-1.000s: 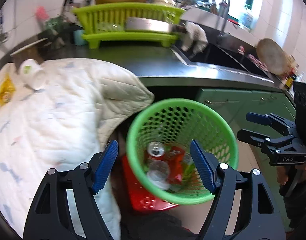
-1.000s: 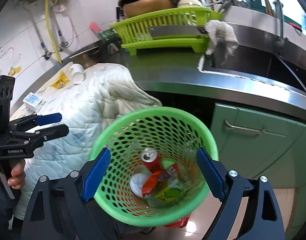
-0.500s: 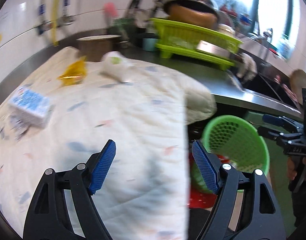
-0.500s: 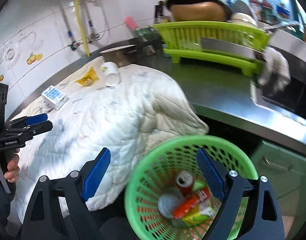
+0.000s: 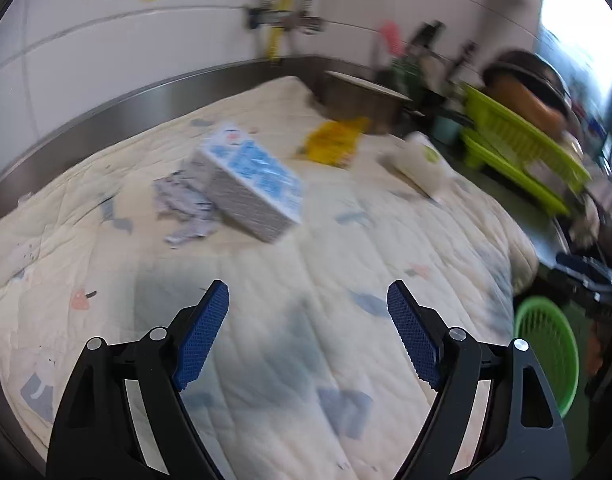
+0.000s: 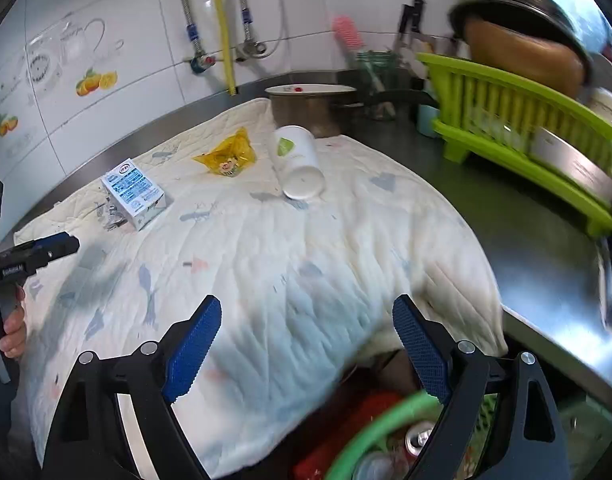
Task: Collect trash
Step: 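Move both grippers back over the cloth toward the paper cup and milk carton, then grasp the white paper cup with the right gripper while the left grasps the milk carton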
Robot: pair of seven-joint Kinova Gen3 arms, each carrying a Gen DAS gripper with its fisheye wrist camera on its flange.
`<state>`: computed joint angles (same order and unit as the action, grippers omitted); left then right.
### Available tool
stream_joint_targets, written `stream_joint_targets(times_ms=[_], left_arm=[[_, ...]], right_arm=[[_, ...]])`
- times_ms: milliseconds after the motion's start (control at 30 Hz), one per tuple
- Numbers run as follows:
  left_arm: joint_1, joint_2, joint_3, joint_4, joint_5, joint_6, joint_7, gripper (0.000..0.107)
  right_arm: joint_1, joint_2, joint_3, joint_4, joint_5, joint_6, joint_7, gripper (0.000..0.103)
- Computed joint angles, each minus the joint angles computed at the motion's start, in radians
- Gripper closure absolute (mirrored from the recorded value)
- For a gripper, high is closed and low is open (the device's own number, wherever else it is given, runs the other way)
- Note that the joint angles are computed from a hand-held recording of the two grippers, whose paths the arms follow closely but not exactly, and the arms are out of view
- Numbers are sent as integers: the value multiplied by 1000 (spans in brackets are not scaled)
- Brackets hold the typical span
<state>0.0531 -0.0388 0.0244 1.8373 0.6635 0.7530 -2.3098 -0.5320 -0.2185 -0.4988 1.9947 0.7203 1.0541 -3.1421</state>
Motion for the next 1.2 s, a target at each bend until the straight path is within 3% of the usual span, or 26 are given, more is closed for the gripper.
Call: stream_joint_targets(times_ms=[100,267,600,767,967,1200], left_arm=[[-11,53,3,-39,-7,-12,84,27],[-62,155,24,-97,85,7,152,27],[-82,245,83,-165,83,-35,293,27],[-99,271,99,-188,83,-32,318,27],[-145,286,127,-185,159,4,287,27],[-158,283,110,-170,208,58,283,28]], right_arm=[[12,56,49,-37,25,-41,63,19],[13,120,127,-83,52,-98,130,19],[35,185,232,-134,26,-208,249,19],[51,218,271,-158,-7,-253,310,19],[51,265,306,-201,-32,-243,389,19],[46,280,329,-211,-36,-260,411,20]])
